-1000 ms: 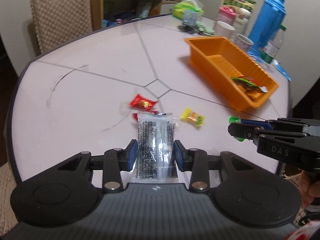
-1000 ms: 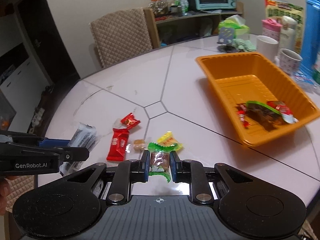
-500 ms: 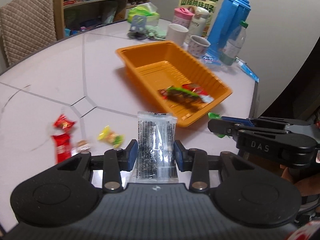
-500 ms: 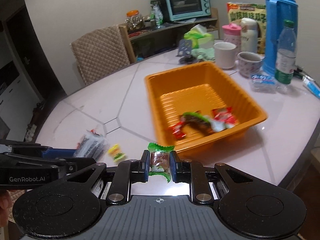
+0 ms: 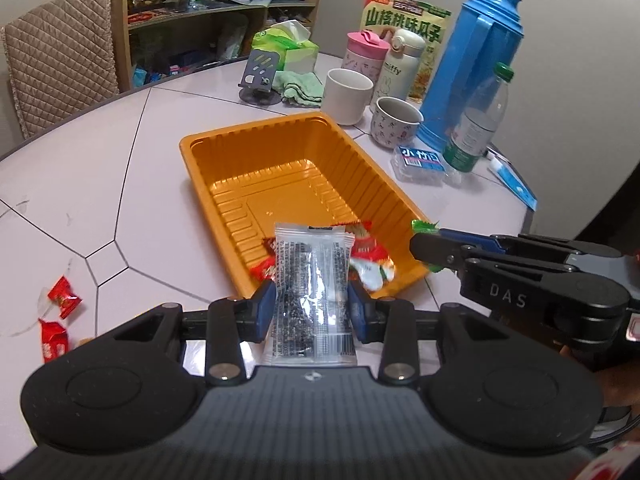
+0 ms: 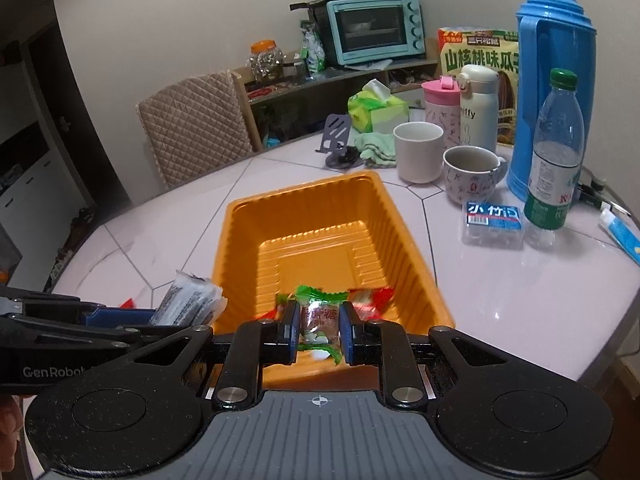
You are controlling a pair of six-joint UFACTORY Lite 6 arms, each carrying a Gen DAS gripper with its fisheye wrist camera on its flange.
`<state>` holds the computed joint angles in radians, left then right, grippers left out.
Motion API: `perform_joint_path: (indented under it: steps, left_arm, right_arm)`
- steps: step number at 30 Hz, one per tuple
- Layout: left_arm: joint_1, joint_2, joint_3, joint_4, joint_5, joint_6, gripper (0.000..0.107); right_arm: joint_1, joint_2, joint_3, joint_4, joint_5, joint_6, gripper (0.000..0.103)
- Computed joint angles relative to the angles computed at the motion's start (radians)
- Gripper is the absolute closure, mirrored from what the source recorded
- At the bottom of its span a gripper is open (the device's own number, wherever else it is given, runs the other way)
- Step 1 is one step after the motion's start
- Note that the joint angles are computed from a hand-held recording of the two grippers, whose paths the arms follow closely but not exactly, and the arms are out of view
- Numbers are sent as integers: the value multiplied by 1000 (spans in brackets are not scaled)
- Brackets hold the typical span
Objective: Organize snacks
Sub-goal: 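Carry both snacks over the orange tray and open both tools to drop them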
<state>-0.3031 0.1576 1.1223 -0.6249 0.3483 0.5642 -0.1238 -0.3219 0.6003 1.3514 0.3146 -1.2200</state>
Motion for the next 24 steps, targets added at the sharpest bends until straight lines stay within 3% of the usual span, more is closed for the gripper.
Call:
perform_joint_path:
  steps: [7, 11, 18, 24]
  left_arm:
    - [-52, 195, 207, 235, -27, -322, 72]
    - [-56, 305, 330, 311, -9, -452, 72]
    - [-65, 498, 562, 512, 13, -657, 72]
    - [-58, 657, 772, 579, 56, -702, 72]
  right_arm:
    - [-90, 263, 146, 263, 102, -383, 82]
    - [-105, 405, 243, 321, 126, -489, 82]
    - [-103, 651, 463, 319, 153, -506, 82]
    - [-83, 796, 638, 259, 145, -445, 82]
